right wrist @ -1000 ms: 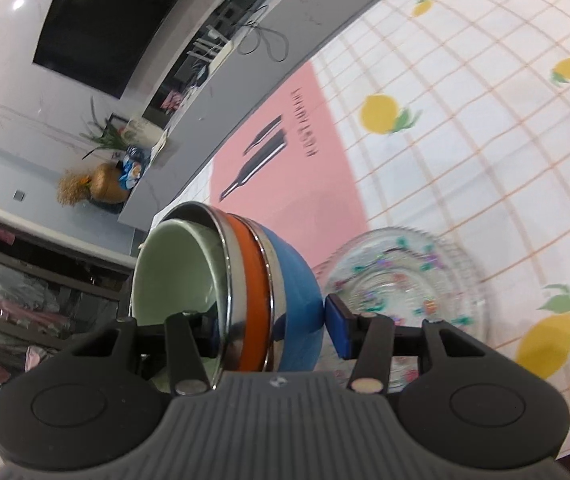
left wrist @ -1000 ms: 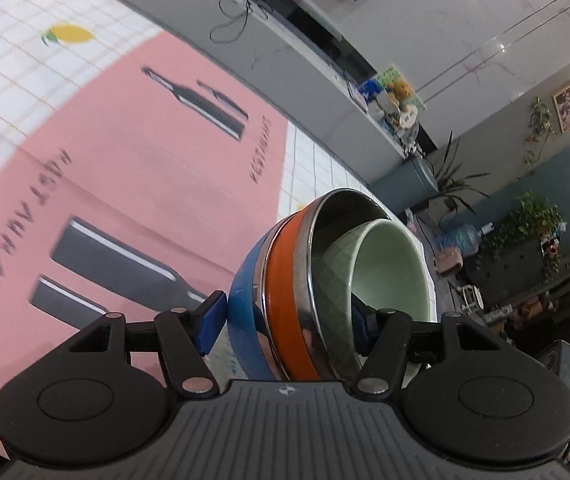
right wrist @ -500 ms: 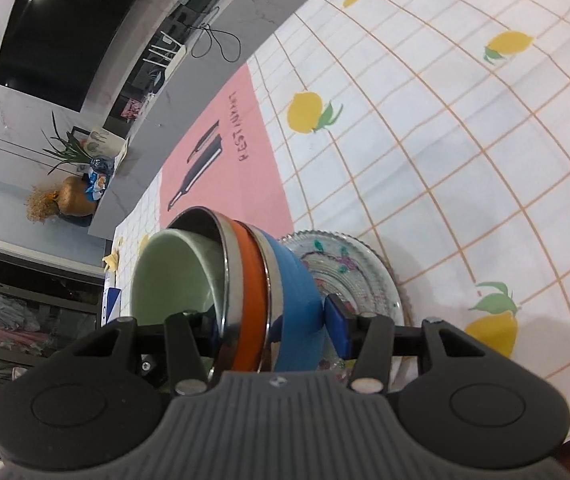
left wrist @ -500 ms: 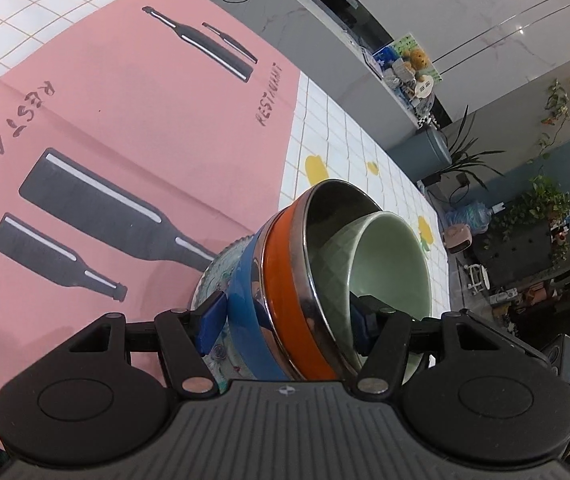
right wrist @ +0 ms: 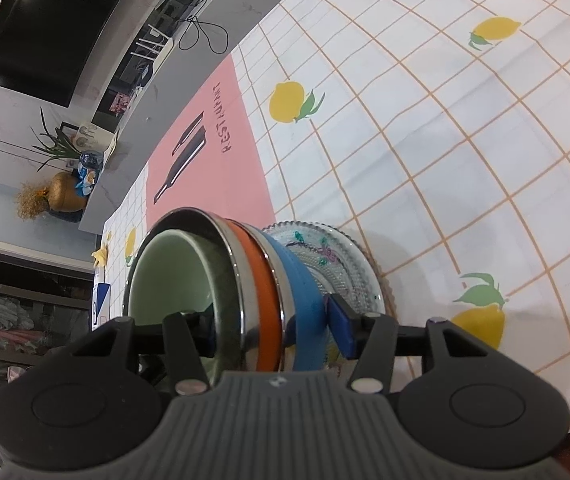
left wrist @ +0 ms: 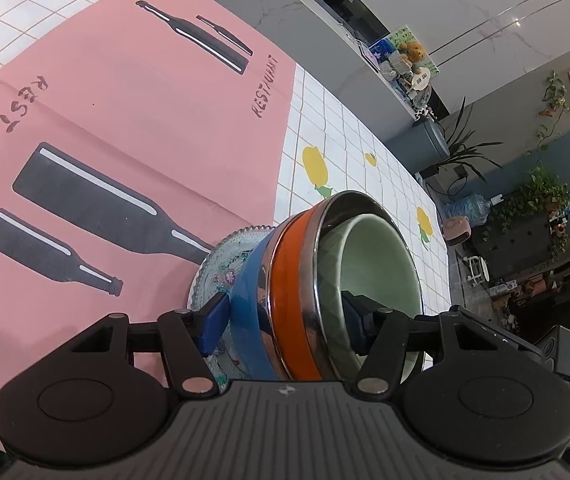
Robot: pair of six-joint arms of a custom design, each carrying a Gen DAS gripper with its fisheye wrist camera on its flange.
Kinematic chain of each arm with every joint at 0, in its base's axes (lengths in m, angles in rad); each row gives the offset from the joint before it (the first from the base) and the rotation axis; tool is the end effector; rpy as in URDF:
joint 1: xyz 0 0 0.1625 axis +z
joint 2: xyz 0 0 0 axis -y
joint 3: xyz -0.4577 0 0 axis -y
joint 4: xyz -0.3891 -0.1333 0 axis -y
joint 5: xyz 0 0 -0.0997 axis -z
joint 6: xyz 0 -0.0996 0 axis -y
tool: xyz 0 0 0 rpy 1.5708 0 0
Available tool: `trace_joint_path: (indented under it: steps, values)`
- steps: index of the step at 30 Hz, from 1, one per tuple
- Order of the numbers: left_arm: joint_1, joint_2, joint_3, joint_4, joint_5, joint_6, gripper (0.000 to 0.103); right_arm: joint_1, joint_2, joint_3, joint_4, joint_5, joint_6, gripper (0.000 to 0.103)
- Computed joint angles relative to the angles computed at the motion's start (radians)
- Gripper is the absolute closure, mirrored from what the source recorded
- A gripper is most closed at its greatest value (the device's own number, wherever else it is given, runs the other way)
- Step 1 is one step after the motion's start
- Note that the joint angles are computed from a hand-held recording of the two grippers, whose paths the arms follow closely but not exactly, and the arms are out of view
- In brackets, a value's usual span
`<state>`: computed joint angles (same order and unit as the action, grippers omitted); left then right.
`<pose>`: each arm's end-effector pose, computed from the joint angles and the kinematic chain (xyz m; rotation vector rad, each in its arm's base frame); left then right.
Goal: Organize plates and bowls
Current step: 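Carry the bowl stack over the stacked plates and lower it onto them, then open both grippers and pull them back from the bowl stack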
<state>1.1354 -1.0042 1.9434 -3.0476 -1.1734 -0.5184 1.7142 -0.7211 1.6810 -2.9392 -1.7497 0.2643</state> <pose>-0.1007 -0.6238 0.2068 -0.2790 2.8699 -0.9707 0.2141 -0.6737 0.0956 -0.2353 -2.9708 0.6585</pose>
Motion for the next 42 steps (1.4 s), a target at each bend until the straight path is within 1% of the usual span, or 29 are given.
trace_joint_path:
  steps: [3, 4, 5, 6, 8, 11, 14, 17, 21, 23, 27, 31, 34, 37, 39, 40, 42]
  values:
    - [-0.006, 0.001, 0.001, -0.009, 0.013, 0.019, 0.036, 0.008, 0.002, -0.006, 0.008, -0.016, -0.020, 0.049]
    - [-0.009, 0.003, 0.006, -0.026, 0.022, 0.030, 0.036, 0.011, 0.004, -0.007, 0.008, -0.021, -0.030, 0.046]
    - [-0.012, 0.002, 0.009, -0.034, 0.030, 0.038, 0.035, 0.014, 0.005, -0.007, 0.004, -0.022, -0.039, 0.040]
    - [-0.015, 0.001, 0.011, -0.042, 0.034, 0.045, 0.034, 0.016, 0.006, -0.005, -0.004, -0.022, -0.050, 0.038]
    - [-0.018, -0.001, 0.019, -0.064, 0.038, 0.056, 0.028, 0.025, 0.008, -0.003, -0.021, -0.037, -0.074, 0.031]
    - [-0.030, -0.006, 0.027, -0.090, 0.062, 0.073, 0.026, 0.041, 0.013, -0.002, -0.052, -0.084, -0.108, 0.028]
    - [-0.050, -0.013, 0.040, -0.115, 0.102, 0.111, 0.026, 0.054, 0.016, 0.005, -0.095, -0.112, -0.140, 0.026]
    - [-0.072, -0.025, 0.054, -0.135, 0.134, 0.154, 0.026, 0.074, 0.022, 0.010, -0.151, -0.146, -0.197, 0.024]
    - [-0.113, -0.050, 0.081, -0.175, 0.198, 0.217, 0.026, 0.112, 0.038, 0.022, -0.270, -0.206, -0.308, 0.022]
    - [-0.138, -0.065, 0.105, -0.212, 0.238, 0.257, 0.026, 0.127, 0.044, 0.035, -0.354, -0.216, -0.373, 0.021]
    - [-0.187, -0.091, 0.143, -0.266, 0.323, 0.358, 0.026, 0.147, 0.054, 0.069, -0.528, -0.205, -0.475, 0.020]
    - [-0.235, -0.090, 0.190, -0.403, 0.419, 0.501, 0.026, 0.160, 0.062, 0.119, -0.692, -0.172, -0.545, 0.019]
    - [-0.255, -0.093, 0.229, -0.491, 0.443, 0.589, 0.026, 0.179, 0.068, 0.150, -0.771, -0.183, -0.580, 0.019]
    - [-0.272, -0.083, 0.254, -0.573, 0.477, 0.655, 0.027, 0.200, 0.076, 0.187, -0.864, -0.194, -0.635, 0.017]
    - [-0.280, -0.085, 0.264, -0.582, 0.495, 0.675, 0.027, 0.219, 0.084, 0.208, -0.921, -0.213, -0.677, 0.016]
    - [-0.285, -0.088, 0.268, -0.577, 0.509, 0.681, 0.027, 0.229, 0.089, 0.215, -0.946, -0.224, -0.698, 0.013]
    - [-0.297, -0.089, 0.284, -0.606, 0.541, 0.705, 0.027, 0.248, 0.099, 0.227, -0.995, -0.241, -0.735, 0.012]
